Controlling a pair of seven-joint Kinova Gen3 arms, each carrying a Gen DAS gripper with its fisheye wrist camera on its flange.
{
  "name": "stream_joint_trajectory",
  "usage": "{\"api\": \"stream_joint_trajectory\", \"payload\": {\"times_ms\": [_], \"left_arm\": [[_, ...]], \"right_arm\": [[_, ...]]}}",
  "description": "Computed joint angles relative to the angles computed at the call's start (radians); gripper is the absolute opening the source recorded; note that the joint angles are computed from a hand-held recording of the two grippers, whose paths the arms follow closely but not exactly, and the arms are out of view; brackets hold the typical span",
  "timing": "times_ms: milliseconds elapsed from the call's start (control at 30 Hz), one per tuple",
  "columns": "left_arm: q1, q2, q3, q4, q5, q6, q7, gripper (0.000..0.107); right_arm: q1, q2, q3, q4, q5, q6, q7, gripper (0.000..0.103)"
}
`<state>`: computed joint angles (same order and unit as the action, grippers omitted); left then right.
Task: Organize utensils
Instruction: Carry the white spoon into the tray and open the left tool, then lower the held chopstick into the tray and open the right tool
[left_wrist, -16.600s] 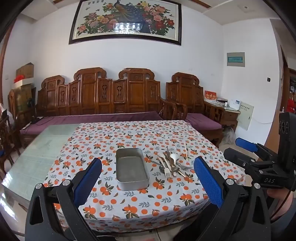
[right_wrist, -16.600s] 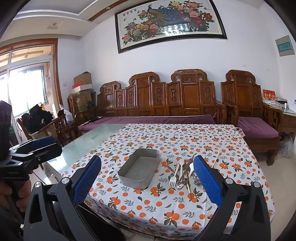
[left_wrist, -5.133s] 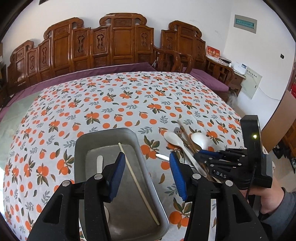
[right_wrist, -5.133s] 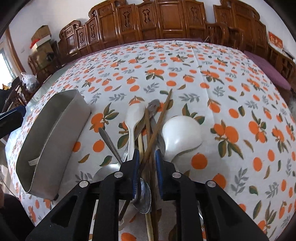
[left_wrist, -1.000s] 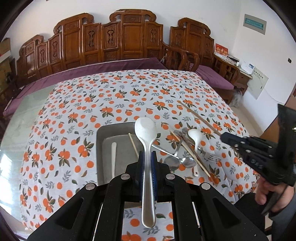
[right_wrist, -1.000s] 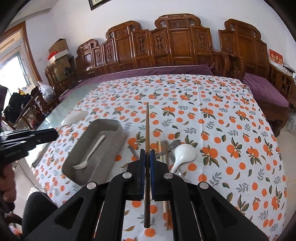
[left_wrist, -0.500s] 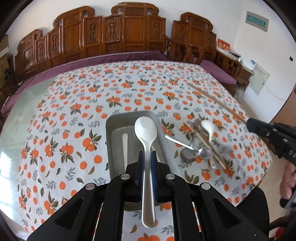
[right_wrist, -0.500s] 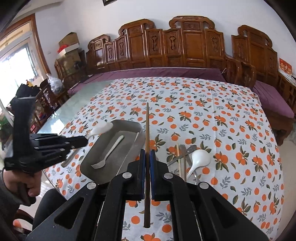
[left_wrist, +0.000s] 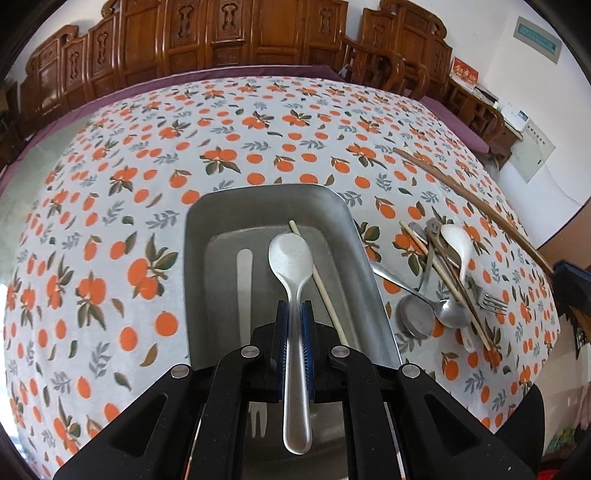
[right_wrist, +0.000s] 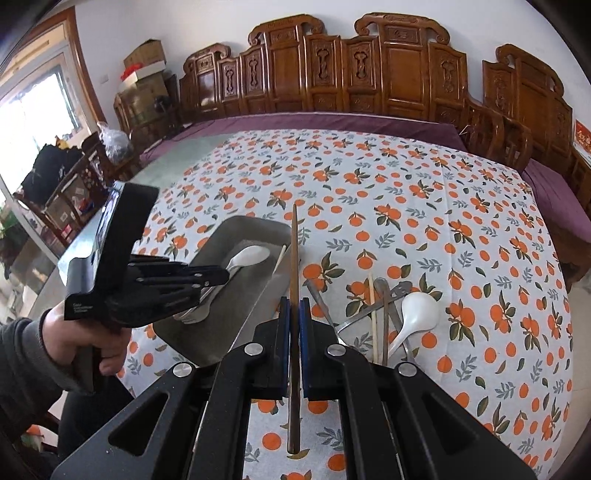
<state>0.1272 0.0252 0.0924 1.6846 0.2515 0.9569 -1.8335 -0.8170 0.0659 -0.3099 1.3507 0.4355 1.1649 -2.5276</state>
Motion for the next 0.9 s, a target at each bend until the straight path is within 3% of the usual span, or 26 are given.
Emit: {"api": "stream_joint_trajectory", "payload": {"times_ms": [233,467,900], "left_arm": [[-0.006,0.012,-0.002,-0.01,0.005,0.009,-0.02,0.007],[-0.057,-0.091,-0.057,0.009,0.085,0.043,-0.118,0.007],[-0.119,-0.226,-0.164,0.011,0.138,0.123,-0.244,0.008]], "right_arm": [[-0.001,0.029,0.012,-0.015,-0.02,-0.003,0.018,0.006],[-0.03,0.074,0.027,-0.048,-0.019,-0.029,0.02,0.006],[-0.123,0.223,0.094,-0.17,-0.054,-0.034,0.051,0.006]]}}
